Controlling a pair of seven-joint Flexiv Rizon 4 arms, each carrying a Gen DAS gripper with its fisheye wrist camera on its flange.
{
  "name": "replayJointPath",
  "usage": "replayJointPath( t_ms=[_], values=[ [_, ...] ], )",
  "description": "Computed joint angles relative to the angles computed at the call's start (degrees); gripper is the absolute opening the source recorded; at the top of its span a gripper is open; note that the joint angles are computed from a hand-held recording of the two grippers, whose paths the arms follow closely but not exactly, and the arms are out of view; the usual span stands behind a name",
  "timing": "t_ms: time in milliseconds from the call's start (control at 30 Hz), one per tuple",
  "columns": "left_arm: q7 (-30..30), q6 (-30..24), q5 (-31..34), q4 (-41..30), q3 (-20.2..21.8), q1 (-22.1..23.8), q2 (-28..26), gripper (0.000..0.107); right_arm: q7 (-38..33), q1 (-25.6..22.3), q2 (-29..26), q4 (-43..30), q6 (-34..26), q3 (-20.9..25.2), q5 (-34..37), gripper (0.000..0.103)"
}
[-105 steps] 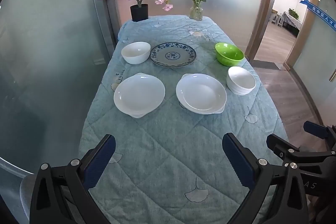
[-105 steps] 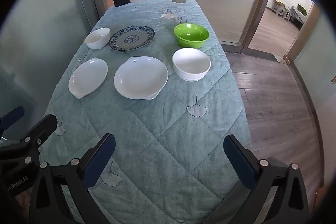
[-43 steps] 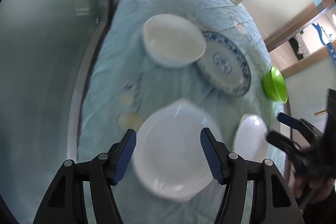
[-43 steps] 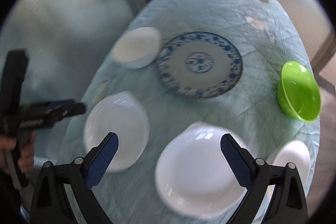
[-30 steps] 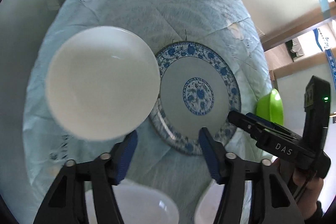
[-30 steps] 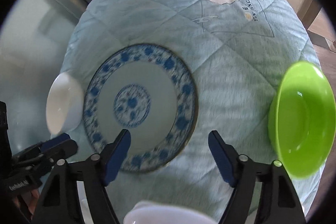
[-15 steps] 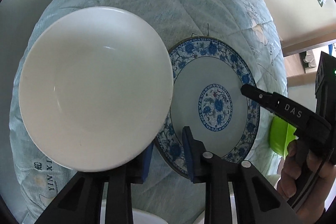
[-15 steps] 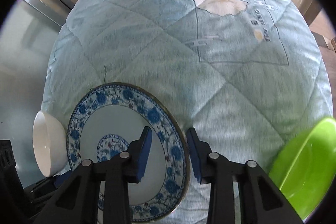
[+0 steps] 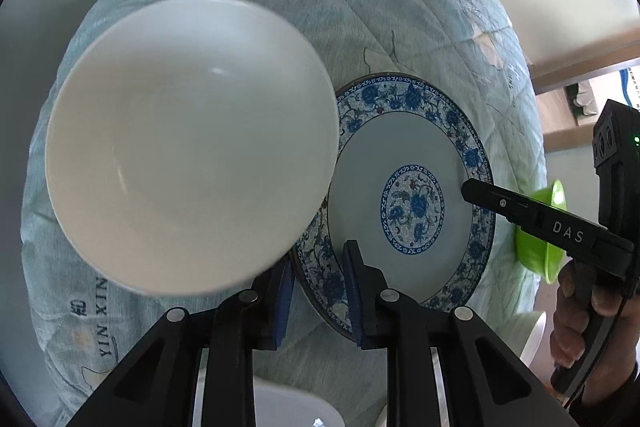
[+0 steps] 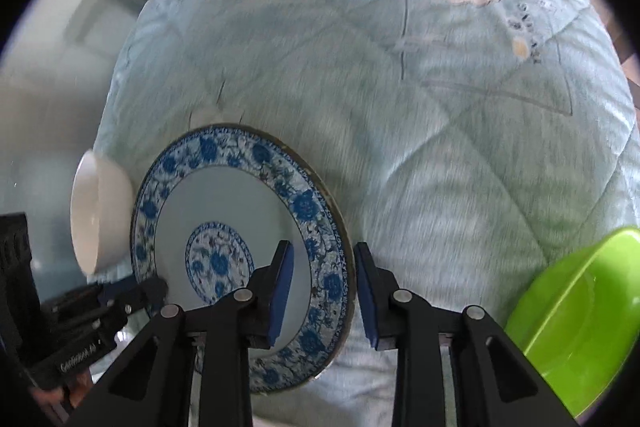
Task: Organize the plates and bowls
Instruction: 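Lift and carry the patterned plate with both grippers toward the table edge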
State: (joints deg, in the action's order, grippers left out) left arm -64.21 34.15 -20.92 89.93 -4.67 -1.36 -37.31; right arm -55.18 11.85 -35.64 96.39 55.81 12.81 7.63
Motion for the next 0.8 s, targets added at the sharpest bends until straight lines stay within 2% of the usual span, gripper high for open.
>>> replayJointPath(
  t_ms=[233, 367, 500, 667, 800],
  values=[
    [-0.62, 0.66, 0.75, -0.35, 0.07, -0.65, -0.16, 0.021, 2.5, 1.58, 0.03, 0.65, 1.62, -1.8, -2.42, 0.03],
    [0.67, 3.02, 1.01, 1.37, -0.04, -0.76, 0.96, 0.021, 3.49, 1.12, 0.67, 2.91, 5.25, -1.3, -1.83, 0.025],
    [2.64, 5.01, -0.99, 4.33, -0.83, -0.05, 4.18, 0.021, 5.63, 1.37, 5.36, 9.36, 10.31, -1.51, -1.87, 0.016],
    [5.18, 5.83, -2.56, 7.76, -0.82, -0.06, 9.91, 0.021, 8.6, 1.37, 12.16, 15.36, 13.65, -0.86, -1.6, 0.015],
    [7.96, 5.45, -5.19, 12.27, -0.44, 0.29, 16.35, 0.02, 14.38, 4.16, 18.9, 21.25, 16.34, -2.33, -4.79, 0.015]
  ],
)
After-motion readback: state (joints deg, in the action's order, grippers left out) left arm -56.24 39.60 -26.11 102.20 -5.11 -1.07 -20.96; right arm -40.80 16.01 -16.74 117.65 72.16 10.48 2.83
